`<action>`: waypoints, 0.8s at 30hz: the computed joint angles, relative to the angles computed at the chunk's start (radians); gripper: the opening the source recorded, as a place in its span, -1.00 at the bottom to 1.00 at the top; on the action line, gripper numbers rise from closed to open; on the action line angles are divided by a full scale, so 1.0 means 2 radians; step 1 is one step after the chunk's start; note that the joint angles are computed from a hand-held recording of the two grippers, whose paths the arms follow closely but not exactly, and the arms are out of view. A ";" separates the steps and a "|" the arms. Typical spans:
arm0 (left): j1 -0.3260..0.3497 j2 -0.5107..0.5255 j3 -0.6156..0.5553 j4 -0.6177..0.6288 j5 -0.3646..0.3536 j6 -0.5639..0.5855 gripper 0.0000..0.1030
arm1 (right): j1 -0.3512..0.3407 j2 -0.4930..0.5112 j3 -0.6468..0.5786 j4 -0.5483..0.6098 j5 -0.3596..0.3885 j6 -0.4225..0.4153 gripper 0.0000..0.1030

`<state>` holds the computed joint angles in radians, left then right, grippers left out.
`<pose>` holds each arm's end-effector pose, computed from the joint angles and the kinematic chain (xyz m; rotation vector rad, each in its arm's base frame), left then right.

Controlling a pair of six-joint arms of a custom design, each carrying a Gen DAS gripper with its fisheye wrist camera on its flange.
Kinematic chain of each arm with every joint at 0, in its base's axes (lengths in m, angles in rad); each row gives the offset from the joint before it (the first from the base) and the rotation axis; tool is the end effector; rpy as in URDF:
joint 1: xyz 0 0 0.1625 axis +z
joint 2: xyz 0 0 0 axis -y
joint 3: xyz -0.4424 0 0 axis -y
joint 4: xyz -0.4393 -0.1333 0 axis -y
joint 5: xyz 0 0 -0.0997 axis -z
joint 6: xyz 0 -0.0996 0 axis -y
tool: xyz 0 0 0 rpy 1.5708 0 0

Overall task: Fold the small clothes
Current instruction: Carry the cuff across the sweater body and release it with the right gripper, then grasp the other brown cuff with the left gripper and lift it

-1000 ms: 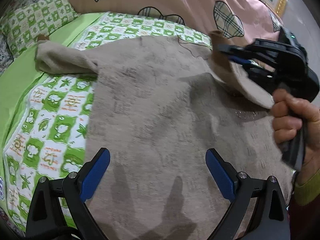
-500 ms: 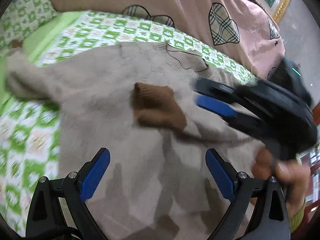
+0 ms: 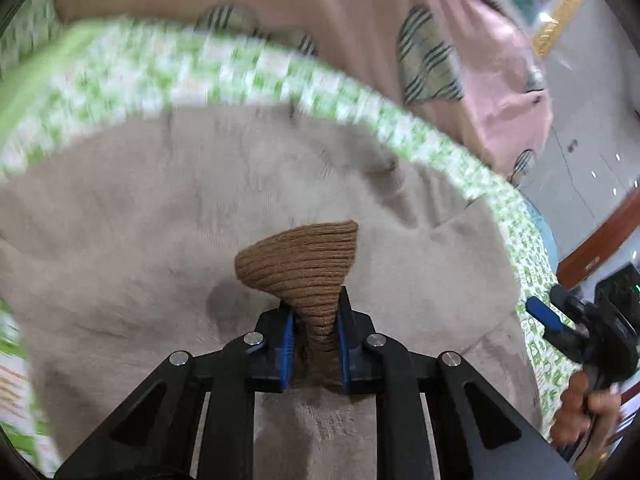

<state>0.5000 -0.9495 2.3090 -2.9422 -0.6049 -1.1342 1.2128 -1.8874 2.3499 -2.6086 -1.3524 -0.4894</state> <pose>-0.2917 -0.4046 0.0372 -0.0860 2.4676 -1.1620 0.0077 -0.4214 0.3596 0.2897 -2.9431 0.9304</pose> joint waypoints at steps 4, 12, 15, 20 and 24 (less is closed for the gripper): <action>-0.018 -0.039 0.018 0.101 0.038 -0.068 -0.69 | -0.005 0.006 -0.020 -0.039 -0.035 -0.003 0.02; -0.008 -0.045 0.031 0.111 0.024 -0.104 -0.68 | 0.034 0.115 -0.090 -0.086 -0.137 -0.004 0.02; -0.004 -0.043 0.029 0.113 0.023 -0.104 -0.68 | 0.046 0.161 -0.115 -0.085 -0.184 -0.011 0.02; -0.003 -0.034 0.027 0.101 0.021 -0.084 -0.66 | 0.046 0.170 -0.123 -0.087 -0.194 -0.044 -0.79; 0.012 -0.029 0.020 0.132 0.001 -0.098 -0.59 | 0.048 0.170 -0.126 -0.084 -0.223 -0.040 -0.44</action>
<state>0.5245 -1.0069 2.3493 -2.6785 -0.6030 -1.3296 1.3082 -1.5475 2.0981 -2.7772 -1.7980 -0.5697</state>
